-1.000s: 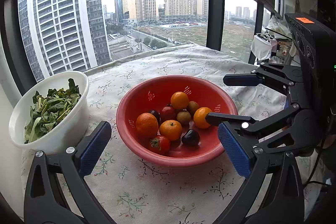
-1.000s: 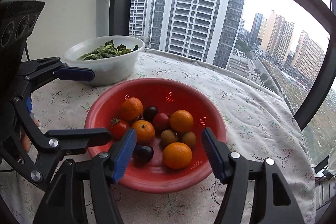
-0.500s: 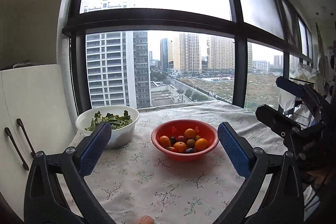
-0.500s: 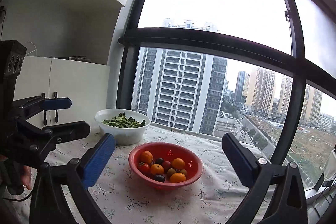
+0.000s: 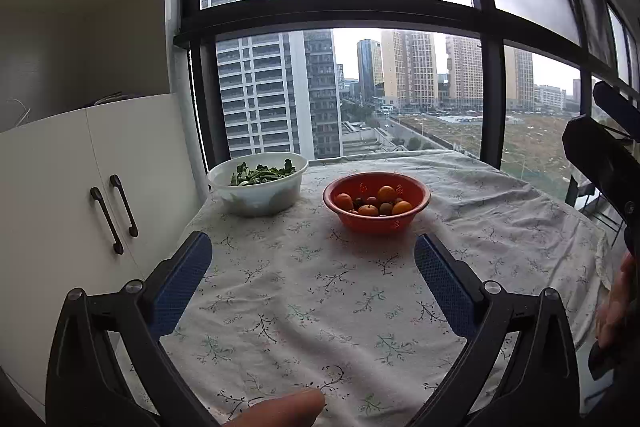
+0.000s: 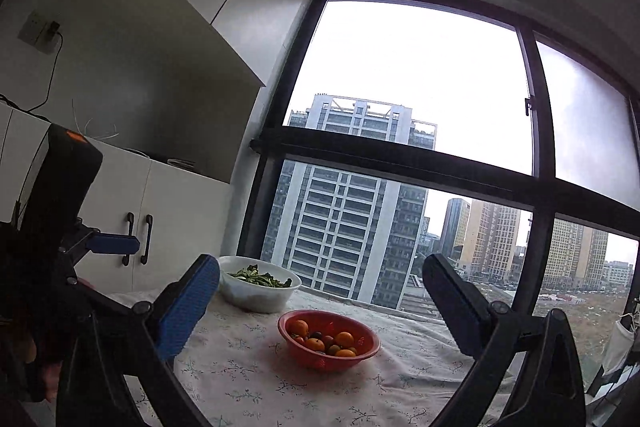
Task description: Organize fruits
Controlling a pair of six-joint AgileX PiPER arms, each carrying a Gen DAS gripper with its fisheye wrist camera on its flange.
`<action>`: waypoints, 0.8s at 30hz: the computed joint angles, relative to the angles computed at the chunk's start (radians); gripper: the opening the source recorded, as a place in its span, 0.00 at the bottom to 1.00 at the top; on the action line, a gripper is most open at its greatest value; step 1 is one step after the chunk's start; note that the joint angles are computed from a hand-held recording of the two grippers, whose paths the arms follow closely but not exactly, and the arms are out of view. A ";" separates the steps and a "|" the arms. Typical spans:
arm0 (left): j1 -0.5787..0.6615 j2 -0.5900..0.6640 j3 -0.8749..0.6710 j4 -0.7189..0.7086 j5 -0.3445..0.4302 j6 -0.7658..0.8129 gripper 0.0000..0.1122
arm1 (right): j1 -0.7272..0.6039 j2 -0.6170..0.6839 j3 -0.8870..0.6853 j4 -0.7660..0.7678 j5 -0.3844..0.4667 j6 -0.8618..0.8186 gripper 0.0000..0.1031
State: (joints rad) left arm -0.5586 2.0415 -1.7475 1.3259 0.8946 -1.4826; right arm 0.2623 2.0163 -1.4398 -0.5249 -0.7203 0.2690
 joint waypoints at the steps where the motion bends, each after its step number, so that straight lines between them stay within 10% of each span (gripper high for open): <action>1: -0.007 -0.012 0.017 -0.015 0.012 -0.014 0.92 | -0.008 -0.017 0.025 -0.003 -0.006 0.027 1.00; 10: -0.076 -0.104 0.190 -0.021 0.107 -0.178 0.92 | -0.030 -0.181 0.253 0.123 0.074 -0.080 1.00; 19: -0.241 -0.164 0.339 0.023 0.207 -0.292 0.92 | -0.093 -0.283 0.341 -0.321 0.237 0.416 1.00; 24: -0.293 -0.139 0.314 0.007 0.253 -0.296 0.92 | -0.087 -0.336 0.462 -0.134 0.189 0.184 1.00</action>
State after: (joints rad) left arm -0.8518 1.9029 -1.4337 1.3327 1.1475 -1.7790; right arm 0.1749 1.6807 -0.9775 -0.6589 -0.5314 0.4529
